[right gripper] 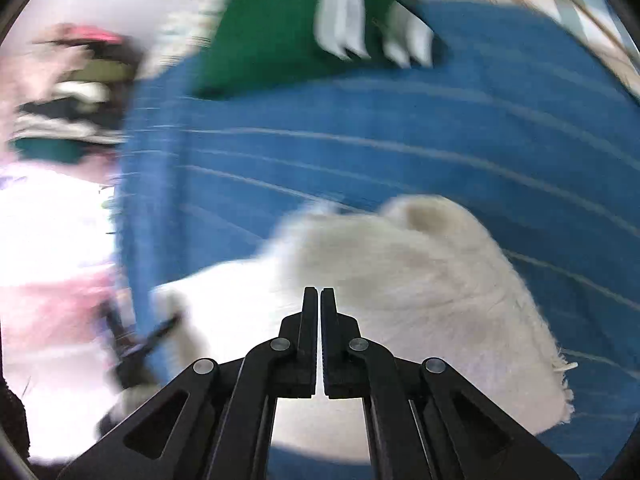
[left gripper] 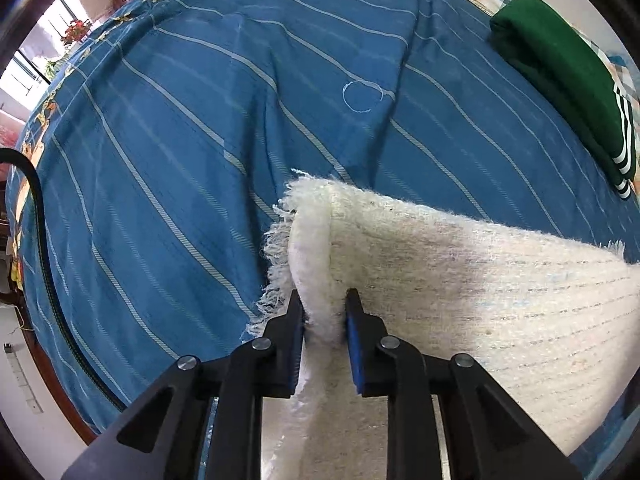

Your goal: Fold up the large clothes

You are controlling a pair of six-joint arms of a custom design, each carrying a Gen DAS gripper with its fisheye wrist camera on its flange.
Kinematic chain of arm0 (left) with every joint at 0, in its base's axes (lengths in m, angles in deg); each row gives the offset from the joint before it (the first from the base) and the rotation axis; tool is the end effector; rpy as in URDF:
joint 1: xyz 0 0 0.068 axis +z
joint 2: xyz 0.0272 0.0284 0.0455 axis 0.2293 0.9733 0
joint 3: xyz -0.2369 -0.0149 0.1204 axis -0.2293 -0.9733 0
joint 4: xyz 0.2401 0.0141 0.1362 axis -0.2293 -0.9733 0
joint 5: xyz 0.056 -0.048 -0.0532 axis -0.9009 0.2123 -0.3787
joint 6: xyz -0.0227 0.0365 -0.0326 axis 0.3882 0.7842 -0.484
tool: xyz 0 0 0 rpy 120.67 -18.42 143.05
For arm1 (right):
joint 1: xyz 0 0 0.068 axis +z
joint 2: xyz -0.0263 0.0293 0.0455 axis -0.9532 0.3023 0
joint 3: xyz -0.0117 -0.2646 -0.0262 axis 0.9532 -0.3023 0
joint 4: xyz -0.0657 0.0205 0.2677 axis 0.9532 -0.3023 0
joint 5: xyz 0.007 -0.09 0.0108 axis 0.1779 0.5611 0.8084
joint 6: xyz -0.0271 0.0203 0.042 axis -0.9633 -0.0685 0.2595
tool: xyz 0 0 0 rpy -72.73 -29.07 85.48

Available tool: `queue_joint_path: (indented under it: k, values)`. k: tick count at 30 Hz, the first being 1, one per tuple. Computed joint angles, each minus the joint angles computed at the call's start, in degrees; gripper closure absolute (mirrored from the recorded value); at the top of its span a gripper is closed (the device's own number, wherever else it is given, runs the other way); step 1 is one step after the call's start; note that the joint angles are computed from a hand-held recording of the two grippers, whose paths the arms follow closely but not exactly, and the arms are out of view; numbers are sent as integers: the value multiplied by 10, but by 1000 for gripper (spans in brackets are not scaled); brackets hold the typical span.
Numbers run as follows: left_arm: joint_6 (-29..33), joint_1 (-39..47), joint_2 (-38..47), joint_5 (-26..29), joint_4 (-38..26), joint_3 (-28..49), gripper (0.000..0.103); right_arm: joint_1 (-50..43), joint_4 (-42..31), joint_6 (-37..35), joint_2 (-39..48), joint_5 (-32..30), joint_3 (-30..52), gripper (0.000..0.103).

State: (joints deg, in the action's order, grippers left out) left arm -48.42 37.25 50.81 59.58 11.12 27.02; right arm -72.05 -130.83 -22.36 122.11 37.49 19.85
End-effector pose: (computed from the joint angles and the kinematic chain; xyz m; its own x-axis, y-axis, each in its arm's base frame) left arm 0.2321 0.1025 0.2892 -0.8892 -0.4265 -0.1658 -0.4288 0.9031 -0.0237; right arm 0.3969 0.0183 0.1816 -0.9980 0.0606 0.0182 0.0624 0.8940 0.4436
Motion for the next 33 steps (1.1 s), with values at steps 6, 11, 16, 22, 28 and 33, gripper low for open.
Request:
queue_joint_path:
  k: [6,11,16,22,28,33]
  values:
    - [19,0,-2,-3,-11,12,80,23,99,118,151,44,40,103]
    - [9,-26,-37,-42,-30,42,51,41,12,79,92,97,87,96]
    - [-17,-42,-82,-58,-45,92,18,67,-8,52,-11,42,38,96]
    - [-61,-94,-92,-75,-41,105,11,175,28,78,108,82,32,98]
    - [-116,-186,-61,-64,-68,122,11,127,30,126,132,-23,62,96]
    - [-206,-323,-23,-50,-61,129,11,39,141,129,-125,-28,-184,29]
